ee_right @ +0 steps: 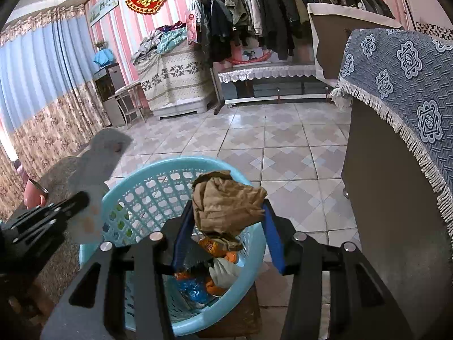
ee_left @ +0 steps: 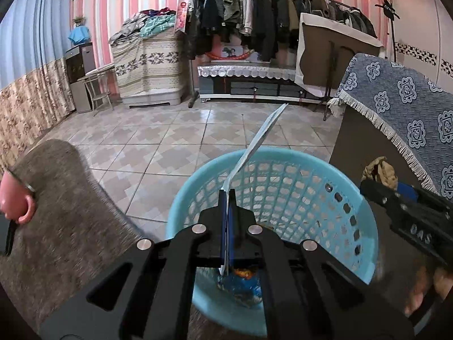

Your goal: Collect trash

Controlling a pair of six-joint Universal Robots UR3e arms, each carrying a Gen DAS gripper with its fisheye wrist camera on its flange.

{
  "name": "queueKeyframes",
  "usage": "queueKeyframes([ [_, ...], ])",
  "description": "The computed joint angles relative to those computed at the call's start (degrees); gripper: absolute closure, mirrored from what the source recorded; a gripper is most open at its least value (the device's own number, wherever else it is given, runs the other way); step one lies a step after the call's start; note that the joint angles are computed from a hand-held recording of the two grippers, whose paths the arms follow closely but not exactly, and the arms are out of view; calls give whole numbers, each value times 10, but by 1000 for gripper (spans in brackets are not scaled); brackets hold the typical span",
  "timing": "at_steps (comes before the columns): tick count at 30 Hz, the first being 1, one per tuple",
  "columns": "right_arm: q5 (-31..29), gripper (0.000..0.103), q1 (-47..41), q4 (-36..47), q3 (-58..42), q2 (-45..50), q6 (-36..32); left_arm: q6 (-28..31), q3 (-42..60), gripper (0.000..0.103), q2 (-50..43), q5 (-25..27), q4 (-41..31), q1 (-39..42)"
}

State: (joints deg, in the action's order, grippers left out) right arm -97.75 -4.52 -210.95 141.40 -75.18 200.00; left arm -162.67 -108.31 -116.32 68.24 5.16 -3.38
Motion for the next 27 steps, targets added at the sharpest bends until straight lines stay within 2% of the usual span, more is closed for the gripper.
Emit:
queueKeyframes([
  [2, 0, 56, -1, 4, -1, 0, 1, -3, 25, 87, -13, 4, -16, -6],
  [4, 2, 56, -3, 12, -6, 0, -1, -9, 30, 54, -15, 7, -12, -4],
  [7, -20, 56, 17, 30, -24, 5, 0, -16, 23, 34, -13, 25, 11, 4],
  [11, -32, 56, 38, 44, -51, 20, 0, -20, 1, 20, 11, 15, 17, 37],
  [13, -37, 56, 52, 53, -72, 35, 1, -17, -27, 10, 30, 9, 35, 62],
  [16, -52, 56, 81, 79, -118, 64, -2, -14, -67, 6, 52, 0, 61, 103],
  [19, -100, 48, 120, 106, -171, 97, -2, 2, -93, 6, 79, -14, 42, 141],
  [20, -108, 44, 126, 106, -175, 101, -2, 7, -101, 6, 89, -18, 37, 153],
  [23, -144, 21, 143, 94, -185, 111, 6, 18, -144, 6, 135, -32, 34, 205],
  [25, -151, 19, 146, 97, -181, 106, 10, 25, -170, 6, 165, -46, 27, 240],
  [27, -155, 9, 147, 99, -176, 99, 18, 38, -193, 6, 202, -62, 5, 274],
])
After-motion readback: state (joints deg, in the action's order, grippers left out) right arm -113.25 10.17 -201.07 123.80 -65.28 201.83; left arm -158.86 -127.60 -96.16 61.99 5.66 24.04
